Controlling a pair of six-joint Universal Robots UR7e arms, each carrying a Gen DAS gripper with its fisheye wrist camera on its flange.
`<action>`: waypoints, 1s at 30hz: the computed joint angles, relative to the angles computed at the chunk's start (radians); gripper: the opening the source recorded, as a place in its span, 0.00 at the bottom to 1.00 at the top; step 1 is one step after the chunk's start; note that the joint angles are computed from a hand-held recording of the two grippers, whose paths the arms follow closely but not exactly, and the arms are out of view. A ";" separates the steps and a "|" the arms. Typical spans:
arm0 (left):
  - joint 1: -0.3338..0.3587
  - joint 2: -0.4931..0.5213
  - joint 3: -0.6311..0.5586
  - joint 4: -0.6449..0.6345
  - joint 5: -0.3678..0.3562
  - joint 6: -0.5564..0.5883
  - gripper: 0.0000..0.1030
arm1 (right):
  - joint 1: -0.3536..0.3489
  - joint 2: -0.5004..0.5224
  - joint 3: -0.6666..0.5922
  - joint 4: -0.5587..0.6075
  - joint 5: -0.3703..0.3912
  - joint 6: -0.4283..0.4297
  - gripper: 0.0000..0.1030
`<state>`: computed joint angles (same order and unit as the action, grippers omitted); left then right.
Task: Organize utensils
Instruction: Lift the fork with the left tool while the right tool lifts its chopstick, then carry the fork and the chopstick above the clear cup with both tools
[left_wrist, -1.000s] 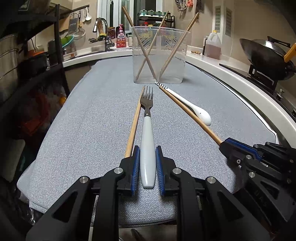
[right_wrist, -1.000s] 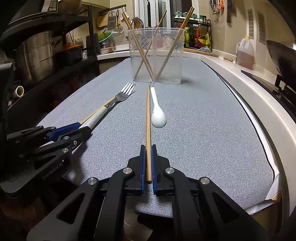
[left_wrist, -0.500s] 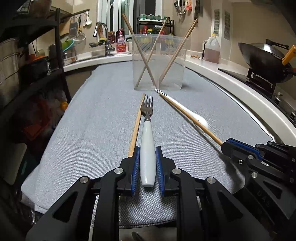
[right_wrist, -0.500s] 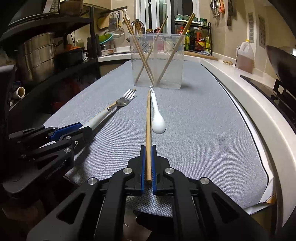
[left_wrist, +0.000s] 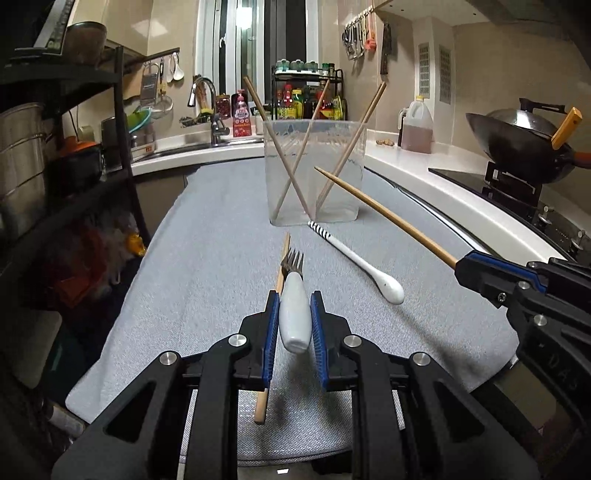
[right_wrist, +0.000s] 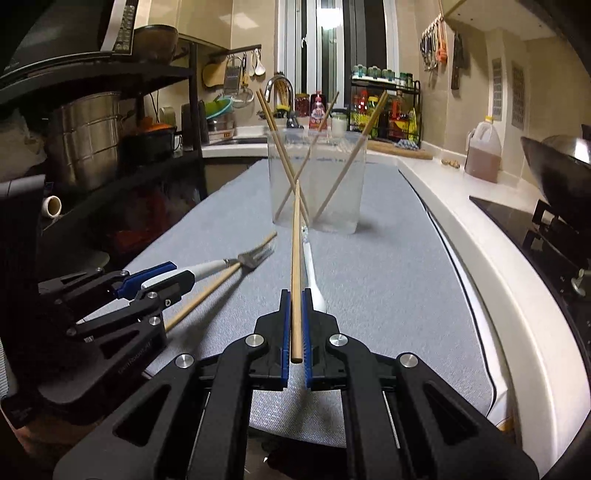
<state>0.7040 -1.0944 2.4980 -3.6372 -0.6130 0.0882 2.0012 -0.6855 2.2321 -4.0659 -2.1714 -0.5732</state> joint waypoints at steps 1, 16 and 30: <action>-0.002 -0.005 -0.002 -0.004 -0.001 0.005 0.17 | 0.004 -0.004 -0.002 0.002 0.002 -0.002 0.05; 0.014 -0.058 -0.063 0.026 -0.045 0.032 0.17 | 0.038 -0.075 -0.050 0.086 0.014 -0.011 0.05; 0.013 -0.061 -0.072 0.004 -0.049 0.053 0.16 | 0.055 -0.100 -0.041 0.077 0.019 -0.008 0.06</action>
<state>0.7167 -1.1556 2.4261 -3.6331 -0.6618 0.1415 2.0562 -0.7856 2.1914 -3.9893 -2.1528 -0.5812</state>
